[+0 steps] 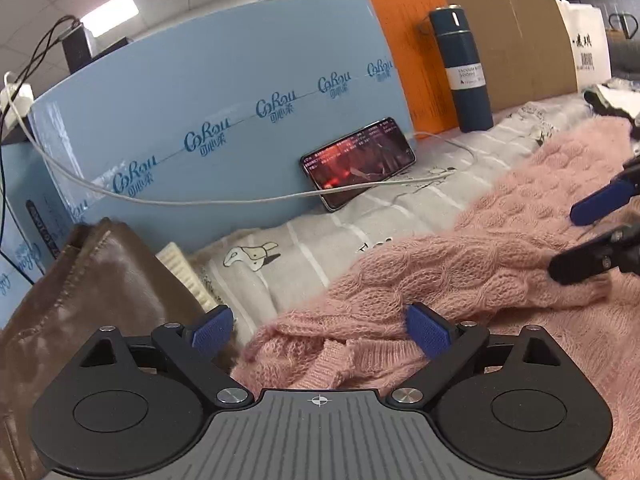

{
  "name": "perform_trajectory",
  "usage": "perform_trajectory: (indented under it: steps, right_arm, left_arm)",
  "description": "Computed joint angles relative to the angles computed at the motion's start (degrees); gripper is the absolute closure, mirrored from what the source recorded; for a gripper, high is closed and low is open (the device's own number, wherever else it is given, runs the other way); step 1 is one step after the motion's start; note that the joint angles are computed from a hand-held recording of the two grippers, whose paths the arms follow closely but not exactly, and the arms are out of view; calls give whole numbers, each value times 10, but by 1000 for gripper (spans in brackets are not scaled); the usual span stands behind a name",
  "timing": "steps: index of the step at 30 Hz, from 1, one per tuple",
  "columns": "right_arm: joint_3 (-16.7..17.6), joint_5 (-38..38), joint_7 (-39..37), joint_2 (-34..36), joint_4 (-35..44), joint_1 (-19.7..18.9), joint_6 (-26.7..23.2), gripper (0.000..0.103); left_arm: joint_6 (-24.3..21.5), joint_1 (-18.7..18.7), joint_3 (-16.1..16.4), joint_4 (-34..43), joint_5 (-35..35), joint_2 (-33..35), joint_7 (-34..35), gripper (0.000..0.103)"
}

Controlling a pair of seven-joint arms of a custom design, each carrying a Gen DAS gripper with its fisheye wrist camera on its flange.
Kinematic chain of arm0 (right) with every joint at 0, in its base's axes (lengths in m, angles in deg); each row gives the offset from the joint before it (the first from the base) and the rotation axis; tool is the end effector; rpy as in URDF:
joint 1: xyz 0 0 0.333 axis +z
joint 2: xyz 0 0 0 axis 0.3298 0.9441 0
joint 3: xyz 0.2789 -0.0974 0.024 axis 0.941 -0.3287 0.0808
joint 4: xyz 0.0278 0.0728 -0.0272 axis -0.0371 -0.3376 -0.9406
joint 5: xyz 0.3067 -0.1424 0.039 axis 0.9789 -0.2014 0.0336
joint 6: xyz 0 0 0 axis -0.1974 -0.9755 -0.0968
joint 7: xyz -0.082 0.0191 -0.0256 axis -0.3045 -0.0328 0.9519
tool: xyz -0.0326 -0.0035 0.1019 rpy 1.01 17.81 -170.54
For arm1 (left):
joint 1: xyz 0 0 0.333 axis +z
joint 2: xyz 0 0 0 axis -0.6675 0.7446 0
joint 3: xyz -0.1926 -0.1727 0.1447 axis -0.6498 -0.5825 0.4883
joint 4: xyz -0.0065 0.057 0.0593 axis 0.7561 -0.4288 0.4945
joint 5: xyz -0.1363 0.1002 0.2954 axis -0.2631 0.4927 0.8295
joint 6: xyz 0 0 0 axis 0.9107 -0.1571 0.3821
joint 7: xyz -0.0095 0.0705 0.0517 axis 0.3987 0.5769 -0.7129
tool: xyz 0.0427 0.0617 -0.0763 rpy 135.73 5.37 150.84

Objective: Fold clothes

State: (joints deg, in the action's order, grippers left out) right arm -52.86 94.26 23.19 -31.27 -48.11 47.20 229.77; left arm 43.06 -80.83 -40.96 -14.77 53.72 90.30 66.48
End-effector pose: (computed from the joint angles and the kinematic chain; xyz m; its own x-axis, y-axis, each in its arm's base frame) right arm 0.6160 0.4493 0.3958 0.8546 -0.5022 -0.1318 -0.3850 -0.4427 -0.8098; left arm 0.5096 -0.3990 0.3953 0.3838 -0.8504 -0.3597 -0.5649 0.0919 -0.8200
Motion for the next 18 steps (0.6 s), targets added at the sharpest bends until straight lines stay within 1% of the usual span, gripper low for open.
perform_trajectory:
  steps: [2,3,4,6,7,9,10,11,12,13,15,17,18]
  right_arm:
    - [3,0,-15,-7,-16,1,20,28]
    - [18,12,-28,-12,-26,-10,26,28]
    - [45,37,-56,-24,-49,-31,39,28]
    - [112,108,-138,-54,-104,-86,68,26]
    - [151,150,-192,-68,-132,-120,80,20]
    - [232,238,-325,-97,-195,-202,90,12]
    - [262,275,-384,-110,-224,-241,84,8]
    - [278,303,-427,-125,-251,-272,74,6]
    - [287,327,-462,-141,-276,-300,63,3]
    - [290,347,-489,-157,-298,-322,53,2]
    - [281,375,-526,-194,-344,-354,47,1]
    - [261,392,-549,-231,-384,-368,57,1]
    - [249,395,-557,-248,-401,-371,63,1]
  left_arm:
    - [-18,-13,4,-6,19,-5,-18,7]
    - [-33,-22,6,-11,33,-10,-34,7]
    - [-42,-30,6,-25,55,-21,-55,7]
    - [-40,-41,-1,-68,108,-50,-101,7]
    - [-32,-44,-9,-93,137,-66,-122,7]
    - [-10,-45,-28,-135,192,-93,-153,7]
    - [6,-43,-39,-147,206,-100,-148,6]
    - [21,-41,-51,-154,215,-104,-137,6]
    - [34,-40,-62,-153,211,-103,-117,6]
    - [45,-40,-72,-148,200,-98,-93,6]
    - [72,-40,-85,-133,169,-86,-32,6]
    - [82,-46,-90,-112,128,-70,37,6]
    - [79,-51,-89,-100,107,-60,68,6]
